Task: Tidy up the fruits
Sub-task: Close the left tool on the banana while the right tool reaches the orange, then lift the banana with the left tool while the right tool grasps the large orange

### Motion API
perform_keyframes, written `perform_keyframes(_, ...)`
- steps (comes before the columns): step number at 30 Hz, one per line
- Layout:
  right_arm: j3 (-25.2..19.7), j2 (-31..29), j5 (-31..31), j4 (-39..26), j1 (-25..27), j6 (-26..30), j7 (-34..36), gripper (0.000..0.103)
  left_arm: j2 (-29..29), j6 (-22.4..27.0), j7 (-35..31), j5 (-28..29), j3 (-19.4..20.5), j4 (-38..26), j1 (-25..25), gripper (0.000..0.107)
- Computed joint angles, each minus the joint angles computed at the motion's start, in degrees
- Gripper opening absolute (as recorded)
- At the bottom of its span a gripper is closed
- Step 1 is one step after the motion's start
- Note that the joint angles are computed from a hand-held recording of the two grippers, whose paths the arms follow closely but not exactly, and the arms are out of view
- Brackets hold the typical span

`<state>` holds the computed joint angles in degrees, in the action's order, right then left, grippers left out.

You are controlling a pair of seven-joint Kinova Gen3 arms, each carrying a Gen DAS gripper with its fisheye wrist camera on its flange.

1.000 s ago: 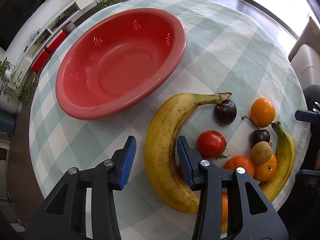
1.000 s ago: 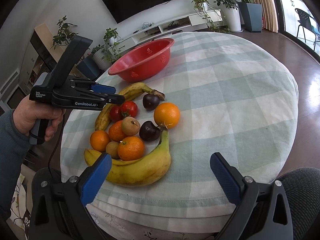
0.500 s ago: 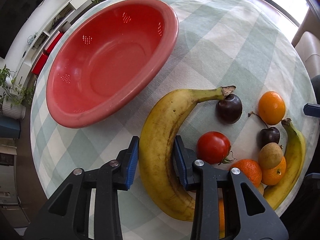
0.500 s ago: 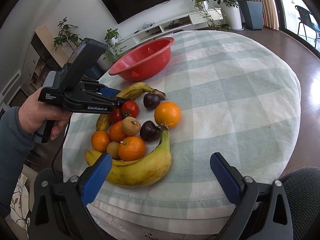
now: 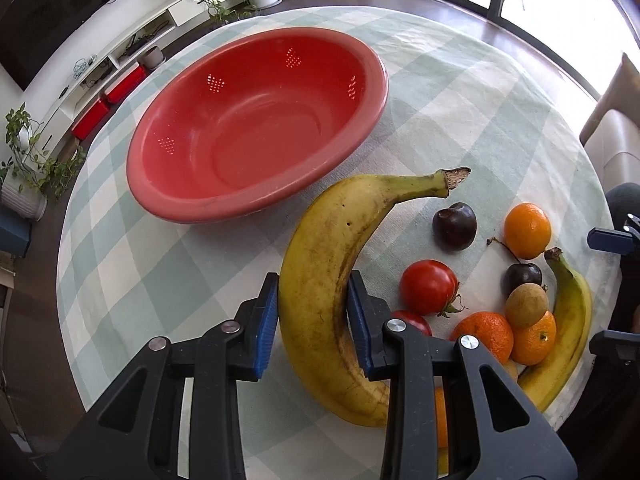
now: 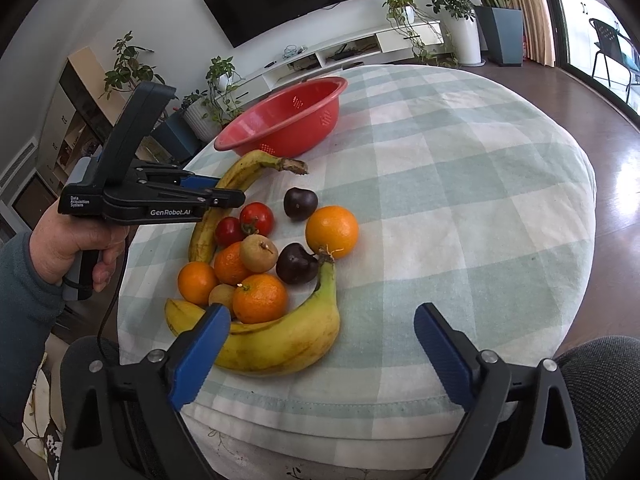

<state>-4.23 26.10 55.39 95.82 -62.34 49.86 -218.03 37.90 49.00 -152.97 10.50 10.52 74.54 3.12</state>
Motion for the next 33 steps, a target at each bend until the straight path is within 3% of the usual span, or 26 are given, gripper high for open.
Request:
perform_keyframes(5, -0.4, 0.3, -1.5, -1.9, 0.3, 1.9, 3.3, 0.091, -3.1, -0.8, -6.2, 9.1, 4.2, 5.2, -8.9, 0.030)
perform_keyframes(12, -0.2, 1.6, -4.8, -7.9, 1.0, 10.3, 14.1, 0.085, -5.1, 1.0, -13.1, 22.9, 6.0, 8.8, -17.6, 0.030)
perform_keyframes(15, -0.1, 1.7, -6.7, -9.3, 2.6, 10.9, 18.3, 0.080, -5.6, 3.2, -16.2, 29.2, 6.2, 10.0, -20.9, 0.030)
perform_keyframes(22, 0.6, 2.6, -11.4, -11.2, 5.9, 8.3, 24.9, 0.068, -5.0, 8.9, -23.0, 39.9, 5.0, 10.7, -25.3, 0.030)
perform_keyframes(28, 1.5, 3.7, -15.9, -11.5, 8.4, 2.1, 27.7, 0.055, -4.3, 12.0, -24.6, 43.5, 2.7, 10.6, -25.8, 0.030)
perform_keyframes(33, 3.2, 4.1, -18.6, -11.7, 8.8, 0.5, 28.5, 0.054, -4.2, 13.2, -25.5, 44.6, 1.6, 10.9, -25.7, 0.030)
